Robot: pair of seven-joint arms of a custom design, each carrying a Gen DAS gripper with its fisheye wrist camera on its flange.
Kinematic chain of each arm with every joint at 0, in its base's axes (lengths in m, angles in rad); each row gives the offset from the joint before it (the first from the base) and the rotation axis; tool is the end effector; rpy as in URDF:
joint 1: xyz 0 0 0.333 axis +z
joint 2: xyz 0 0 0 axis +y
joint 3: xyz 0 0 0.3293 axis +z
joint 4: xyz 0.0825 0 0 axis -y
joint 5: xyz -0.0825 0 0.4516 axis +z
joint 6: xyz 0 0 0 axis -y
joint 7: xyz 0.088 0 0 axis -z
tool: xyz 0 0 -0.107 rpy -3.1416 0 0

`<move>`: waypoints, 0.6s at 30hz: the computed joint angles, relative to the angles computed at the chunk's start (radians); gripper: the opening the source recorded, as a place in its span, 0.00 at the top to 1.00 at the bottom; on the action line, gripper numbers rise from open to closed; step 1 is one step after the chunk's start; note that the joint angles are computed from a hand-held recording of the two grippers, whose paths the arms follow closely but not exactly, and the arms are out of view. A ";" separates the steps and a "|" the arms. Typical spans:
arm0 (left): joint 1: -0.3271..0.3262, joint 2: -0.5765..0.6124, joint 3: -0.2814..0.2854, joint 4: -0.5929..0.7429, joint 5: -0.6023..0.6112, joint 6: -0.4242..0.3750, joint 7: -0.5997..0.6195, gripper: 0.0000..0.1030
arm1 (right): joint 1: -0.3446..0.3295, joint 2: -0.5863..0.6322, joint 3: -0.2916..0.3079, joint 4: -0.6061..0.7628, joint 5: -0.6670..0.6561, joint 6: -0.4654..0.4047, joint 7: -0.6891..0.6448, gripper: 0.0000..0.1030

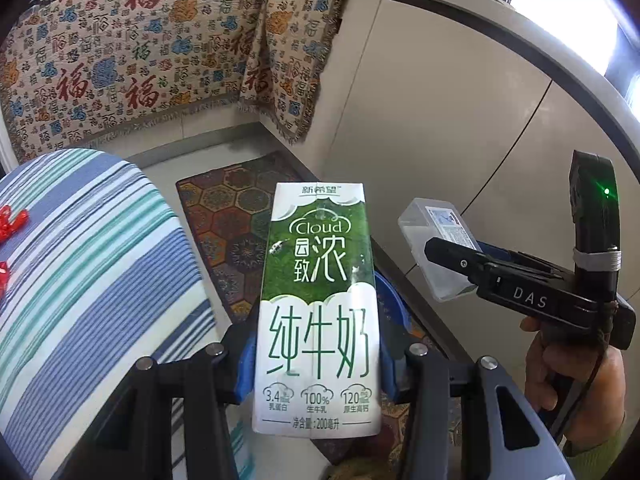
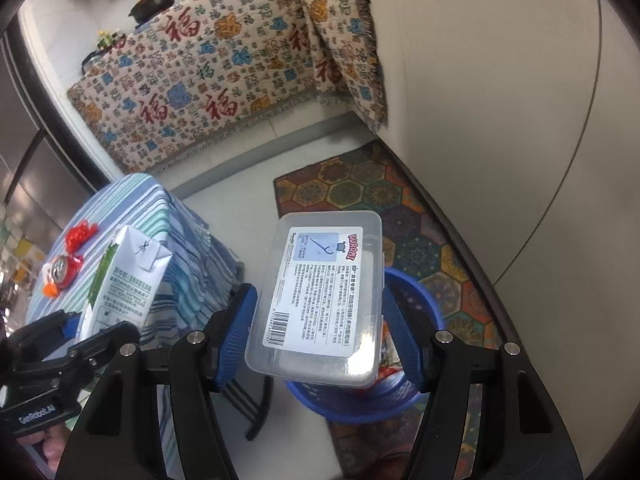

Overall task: Collect trash
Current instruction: 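Carry the milk carton and plastic box over the wastebasket and open both tools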

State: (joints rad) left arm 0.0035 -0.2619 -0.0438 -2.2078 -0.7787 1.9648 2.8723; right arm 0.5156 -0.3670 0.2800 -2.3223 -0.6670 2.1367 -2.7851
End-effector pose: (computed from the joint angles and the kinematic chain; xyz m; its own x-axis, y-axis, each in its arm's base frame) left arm 0.5395 -0.0685 0.4952 -0.8731 -0.4186 0.2500 -0.4789 0.6404 -0.6005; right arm 0.3781 0.3569 0.4913 -0.6446 -0.7218 -0.2518 -0.4851 0.6408 -0.5950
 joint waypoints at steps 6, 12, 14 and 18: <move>-0.046 -0.017 -0.041 -0.065 0.002 0.062 -0.013 0.54 | -0.005 -0.076 0.000 -0.080 0.011 0.015 0.046 0.36; -0.082 0.009 -0.061 -0.076 0.007 0.122 -0.035 0.53 | -0.013 -0.100 0.002 -0.112 0.011 0.025 0.074 0.36; -0.092 0.016 -0.065 -0.077 0.006 0.133 -0.039 0.54 | -0.017 -0.112 0.002 -0.127 0.007 0.039 0.090 0.36; -0.104 0.019 -0.067 -0.086 0.008 0.144 -0.041 0.53 | -0.023 -0.133 0.008 -0.149 -0.003 0.057 0.128 0.36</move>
